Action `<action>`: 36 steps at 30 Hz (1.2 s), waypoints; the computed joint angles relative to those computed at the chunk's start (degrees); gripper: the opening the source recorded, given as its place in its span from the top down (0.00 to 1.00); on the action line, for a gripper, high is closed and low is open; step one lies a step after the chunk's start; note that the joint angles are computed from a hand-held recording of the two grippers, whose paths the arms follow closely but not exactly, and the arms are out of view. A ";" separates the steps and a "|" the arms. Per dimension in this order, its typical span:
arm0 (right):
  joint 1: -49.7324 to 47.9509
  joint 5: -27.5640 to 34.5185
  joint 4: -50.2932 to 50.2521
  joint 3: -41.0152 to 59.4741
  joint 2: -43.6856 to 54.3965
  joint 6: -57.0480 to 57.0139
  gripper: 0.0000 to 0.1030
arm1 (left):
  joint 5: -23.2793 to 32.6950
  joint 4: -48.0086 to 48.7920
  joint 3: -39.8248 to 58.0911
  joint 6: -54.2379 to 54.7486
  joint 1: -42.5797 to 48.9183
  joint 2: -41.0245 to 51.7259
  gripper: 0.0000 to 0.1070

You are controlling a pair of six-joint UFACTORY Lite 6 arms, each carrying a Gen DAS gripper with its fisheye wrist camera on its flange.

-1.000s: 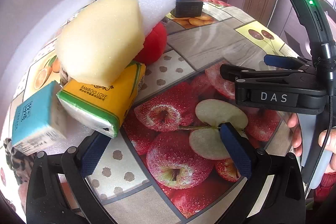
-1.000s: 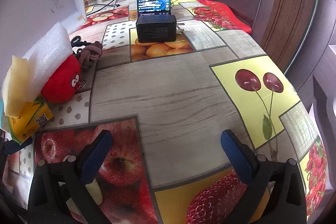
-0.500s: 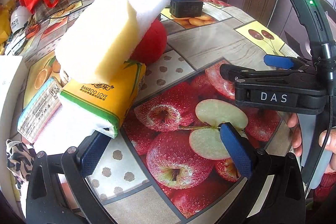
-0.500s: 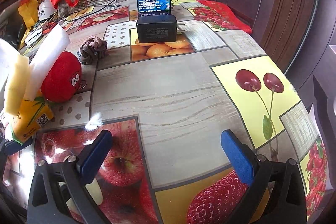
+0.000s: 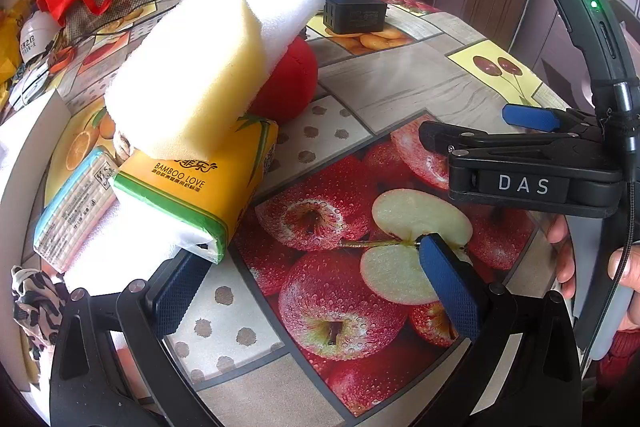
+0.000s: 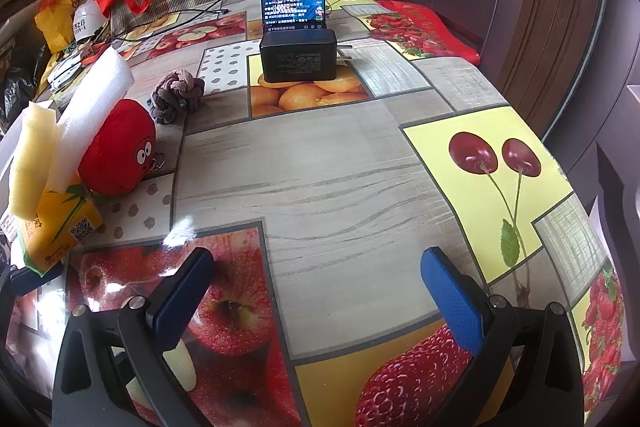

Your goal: Organize soft objects

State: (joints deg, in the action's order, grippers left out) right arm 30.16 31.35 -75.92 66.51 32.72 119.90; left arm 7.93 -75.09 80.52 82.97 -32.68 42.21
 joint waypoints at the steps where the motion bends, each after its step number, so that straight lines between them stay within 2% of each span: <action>1: 0.06 0.05 0.04 0.02 0.01 0.03 0.00 | 0.00 0.00 0.00 0.00 0.00 0.00 0.04; 15: 0.03 0.01 -0.09 -0.17 -0.12 0.15 0.00 | -0.46 -1.00 -0.12 1.40 -0.35 -0.05 0.04; 36: 0.08 -0.14 -0.53 -0.44 -0.35 0.69 0.00 | 0.28 3.51 1.75 -2.97 -0.60 1.18 0.04</action>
State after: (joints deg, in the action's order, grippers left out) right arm 30.24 31.21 -76.45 66.07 32.37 120.58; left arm 8.21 -71.58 82.27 80.00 -33.28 43.39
